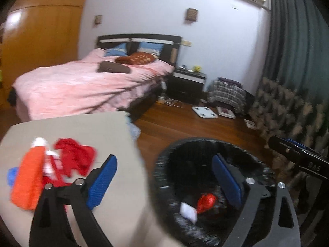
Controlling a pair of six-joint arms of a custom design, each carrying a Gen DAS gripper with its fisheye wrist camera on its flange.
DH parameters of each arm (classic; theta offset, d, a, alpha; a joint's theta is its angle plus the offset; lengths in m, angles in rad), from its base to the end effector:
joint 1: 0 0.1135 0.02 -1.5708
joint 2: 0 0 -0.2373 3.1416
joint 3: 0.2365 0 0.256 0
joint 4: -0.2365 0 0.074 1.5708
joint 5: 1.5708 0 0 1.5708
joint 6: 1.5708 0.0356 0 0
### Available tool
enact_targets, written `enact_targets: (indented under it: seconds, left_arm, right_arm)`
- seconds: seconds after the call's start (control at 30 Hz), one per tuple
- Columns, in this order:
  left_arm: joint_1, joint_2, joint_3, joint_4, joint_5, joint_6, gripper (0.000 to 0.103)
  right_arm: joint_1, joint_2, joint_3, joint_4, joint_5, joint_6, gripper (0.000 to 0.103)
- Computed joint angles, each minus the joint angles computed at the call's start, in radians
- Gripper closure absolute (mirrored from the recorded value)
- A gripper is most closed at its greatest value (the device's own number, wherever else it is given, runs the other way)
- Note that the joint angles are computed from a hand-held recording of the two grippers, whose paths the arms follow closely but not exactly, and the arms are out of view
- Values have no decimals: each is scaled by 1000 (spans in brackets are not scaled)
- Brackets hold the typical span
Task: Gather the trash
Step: 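Grasp an orange foam net with each gripper from the pile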
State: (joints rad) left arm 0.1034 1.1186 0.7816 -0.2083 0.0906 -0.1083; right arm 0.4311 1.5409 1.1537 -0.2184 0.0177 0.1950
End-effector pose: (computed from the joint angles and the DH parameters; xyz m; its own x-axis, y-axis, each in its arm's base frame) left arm 0.2635 0.0241 0.2445 -0.5101 -0.1611 -0.8449 -0.0814 0.9869 -0.1391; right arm 0.3238 0.1482 0.2499 -0.5858 -0.0562 -0.8085 -0.2967 0.9432 0.1494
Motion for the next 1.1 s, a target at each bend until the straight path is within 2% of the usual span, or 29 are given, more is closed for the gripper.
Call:
enact_targets:
  seconds: [0.2, 0.33, 0.4, 0.6, 0.8, 0.97, 1.03, 1.1]
  left_arm:
    - [244, -140, -80, -36, 34, 71, 10]
    - [415, -168, -108, -30, 70, 135, 11]
    - [505, -152, -109, -20, 94, 168, 15]
    - [650, -41, -86, 11, 150, 220, 23]
    - [666, 64, -69, 35, 159, 223, 26]
    - [647, 155, -31, 38, 167, 221, 42]
    - [644, 185, -17, 26, 176, 225, 56]
    - [650, 194, -16, 25, 187, 218, 63]
  right_arm:
    - [136, 88, 83, 10, 15, 26, 6]
    - [220, 171, 173, 4, 21, 26, 6]
    - [262, 210, 215, 2, 34, 31, 6]
    - [350, 338, 346, -19, 46, 30, 6]
    - [399, 425, 438, -53, 60, 26, 6]
    - [407, 443, 451, -70, 65, 17, 6]
    - [408, 446, 453, -76, 68, 18, 6]
    - [407, 449, 456, -80, 67, 15, 6]
